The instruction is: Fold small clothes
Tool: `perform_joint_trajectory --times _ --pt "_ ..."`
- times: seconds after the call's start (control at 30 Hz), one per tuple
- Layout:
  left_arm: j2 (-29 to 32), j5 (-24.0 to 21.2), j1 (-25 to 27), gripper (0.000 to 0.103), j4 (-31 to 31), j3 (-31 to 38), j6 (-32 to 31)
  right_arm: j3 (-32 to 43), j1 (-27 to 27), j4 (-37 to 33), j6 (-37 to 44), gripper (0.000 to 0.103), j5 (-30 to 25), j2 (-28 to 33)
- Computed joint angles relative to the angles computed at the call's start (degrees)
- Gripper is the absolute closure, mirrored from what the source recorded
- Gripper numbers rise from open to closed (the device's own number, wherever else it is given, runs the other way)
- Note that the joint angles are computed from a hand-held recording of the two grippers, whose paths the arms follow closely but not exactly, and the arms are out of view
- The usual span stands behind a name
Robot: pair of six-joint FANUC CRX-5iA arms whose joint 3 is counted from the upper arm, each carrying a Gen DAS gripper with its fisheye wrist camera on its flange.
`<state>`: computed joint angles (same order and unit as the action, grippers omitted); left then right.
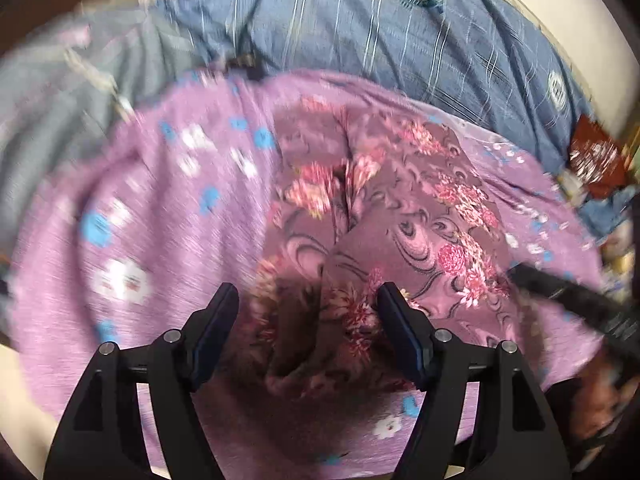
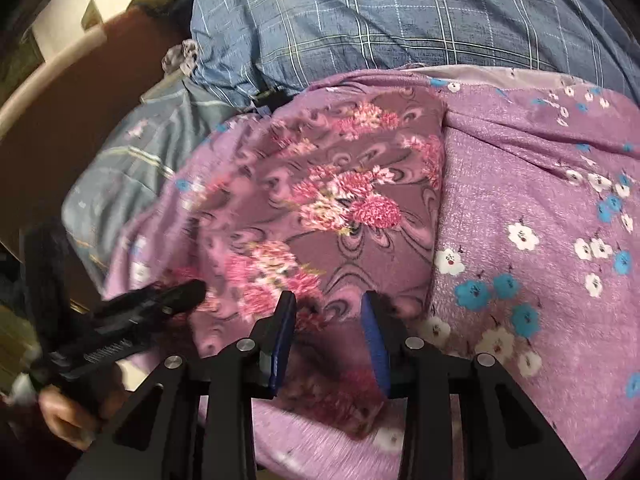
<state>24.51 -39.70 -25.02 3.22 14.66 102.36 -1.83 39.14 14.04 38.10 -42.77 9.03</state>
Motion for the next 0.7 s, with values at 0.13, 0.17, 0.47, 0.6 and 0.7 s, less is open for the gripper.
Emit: perform_joint_trajectory --times 0.13,0.17,0.47,0.6,0.7 --pt "-1.9 -2.4 -4.2 0.018 -15.1 3.9 10.3 -5.1 2.4 12.7 -7.6 0.065 1.1 -4.4" --pt "-2.0 -3.9 -5.4 0.018 -18.6 5.4 13.0 -5.9 2.7 14.2 -8.8 0.064 1.2 -5.4" --pt "-1.2 -10.4 -11.5 0.018 -30.7 13.5 16.5 -10.5 4.9 21.9 -16.3 0.049 -0.9 -10.1" --pt "-1.1 -11.4 -13.0 0.018 -32.7 15.1 16.5 -12.0 5.1 22.5 -17.2 0.048 0.0 -11.7" --pt "-1.2 -12.2 -13.9 0.018 -33.8 16.3 17.0 -12.6 5.1 23.5 -17.8 0.048 0.1 -12.5"
